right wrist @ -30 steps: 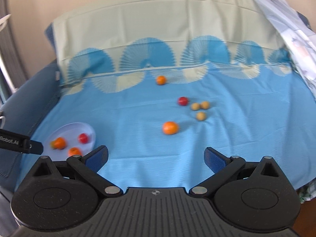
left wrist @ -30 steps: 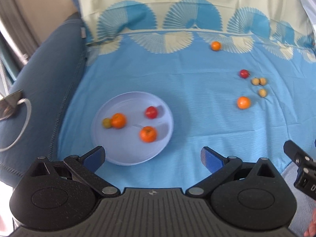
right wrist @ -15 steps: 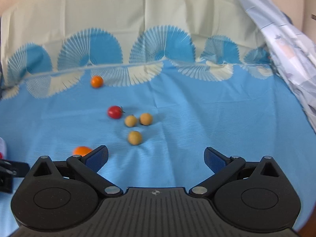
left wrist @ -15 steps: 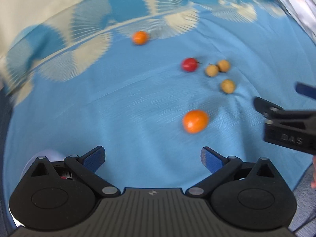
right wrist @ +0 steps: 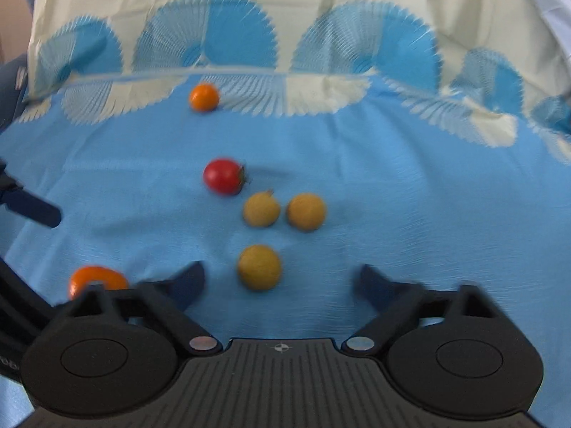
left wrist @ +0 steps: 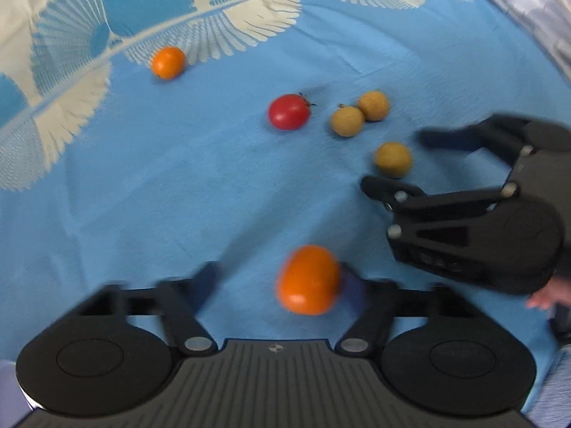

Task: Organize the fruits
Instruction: 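Grasp a large tangerine with the left gripper while the right gripper grasps a longan, then carry the tangerine and longan over the plate with both grippers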

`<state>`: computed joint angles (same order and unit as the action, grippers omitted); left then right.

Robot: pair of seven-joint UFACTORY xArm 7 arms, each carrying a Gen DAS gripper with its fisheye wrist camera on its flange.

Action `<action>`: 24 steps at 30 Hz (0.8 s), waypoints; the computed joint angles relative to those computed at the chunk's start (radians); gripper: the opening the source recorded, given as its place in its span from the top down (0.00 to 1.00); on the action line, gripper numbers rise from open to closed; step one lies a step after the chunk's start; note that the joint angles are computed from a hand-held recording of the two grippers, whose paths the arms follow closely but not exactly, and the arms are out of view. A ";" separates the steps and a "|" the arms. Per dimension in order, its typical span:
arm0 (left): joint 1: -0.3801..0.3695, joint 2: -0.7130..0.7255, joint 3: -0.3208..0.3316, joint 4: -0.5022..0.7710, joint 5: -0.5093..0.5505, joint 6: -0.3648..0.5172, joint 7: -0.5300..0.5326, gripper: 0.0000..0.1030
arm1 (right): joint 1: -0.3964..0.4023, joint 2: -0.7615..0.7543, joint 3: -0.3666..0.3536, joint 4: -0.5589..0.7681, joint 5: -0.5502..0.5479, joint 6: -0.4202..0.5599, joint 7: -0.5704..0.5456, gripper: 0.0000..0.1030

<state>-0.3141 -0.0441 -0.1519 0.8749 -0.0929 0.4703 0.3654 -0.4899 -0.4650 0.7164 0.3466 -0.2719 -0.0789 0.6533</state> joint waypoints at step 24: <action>0.108 -0.620 0.094 -0.134 0.076 0.447 -0.182 0.63 | 0.668 -0.523 -0.261 -0.003 0.064 0.532 0.185 0.74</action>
